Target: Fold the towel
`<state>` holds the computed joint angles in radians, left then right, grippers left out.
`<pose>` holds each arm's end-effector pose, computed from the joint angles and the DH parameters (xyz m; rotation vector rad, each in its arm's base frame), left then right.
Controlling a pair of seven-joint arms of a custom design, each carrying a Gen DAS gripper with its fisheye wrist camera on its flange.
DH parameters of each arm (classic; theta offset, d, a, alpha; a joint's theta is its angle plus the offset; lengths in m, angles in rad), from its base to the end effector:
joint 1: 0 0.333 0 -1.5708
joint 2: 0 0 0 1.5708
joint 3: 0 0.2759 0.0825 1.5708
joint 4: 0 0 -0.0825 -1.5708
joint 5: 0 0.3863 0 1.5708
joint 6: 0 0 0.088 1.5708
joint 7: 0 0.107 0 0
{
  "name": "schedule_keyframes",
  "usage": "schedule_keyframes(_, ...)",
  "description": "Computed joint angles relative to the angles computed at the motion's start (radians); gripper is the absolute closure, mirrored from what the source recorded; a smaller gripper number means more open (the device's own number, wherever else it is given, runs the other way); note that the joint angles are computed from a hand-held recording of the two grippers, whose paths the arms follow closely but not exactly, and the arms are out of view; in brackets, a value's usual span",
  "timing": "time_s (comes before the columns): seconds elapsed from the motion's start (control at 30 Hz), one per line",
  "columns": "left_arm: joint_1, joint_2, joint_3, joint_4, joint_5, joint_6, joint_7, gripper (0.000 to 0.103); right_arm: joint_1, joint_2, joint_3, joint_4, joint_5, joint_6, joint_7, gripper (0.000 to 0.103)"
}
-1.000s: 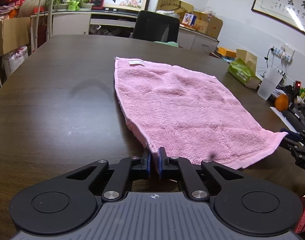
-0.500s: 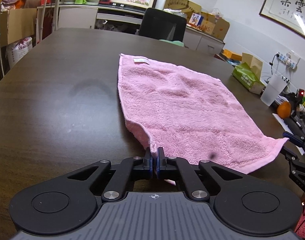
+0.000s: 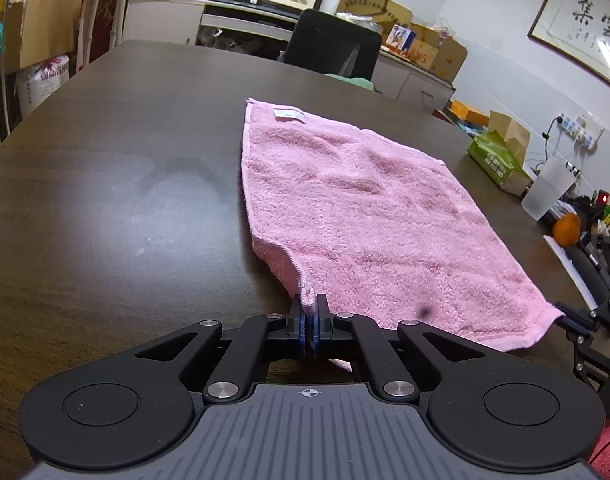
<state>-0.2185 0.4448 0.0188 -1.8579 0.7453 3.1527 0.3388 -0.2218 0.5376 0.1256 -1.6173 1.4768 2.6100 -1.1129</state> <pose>0.6329 -0.1910 0.3272 -2.0613 1.5550 -1.0523 0.6885 -0.0989 0.3108 -2.2571 0.2502 -1.0692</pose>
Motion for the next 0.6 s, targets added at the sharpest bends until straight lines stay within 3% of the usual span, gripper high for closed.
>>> schedule_keyframes(0.3, -0.047, 0.006, 0.066, -0.005, -0.013, 0.058, -0.098, 0.101, -0.044, 0.027, -0.009, 0.061, -0.055, -0.106, 0.345, 0.099)
schedule_keyframes(0.6, -0.218, 0.020, 0.267, 0.034, -0.010, 0.113, -0.238, 0.101, -0.066, 0.072, 0.023, 0.165, 0.044, -0.111, 0.530, 0.099)
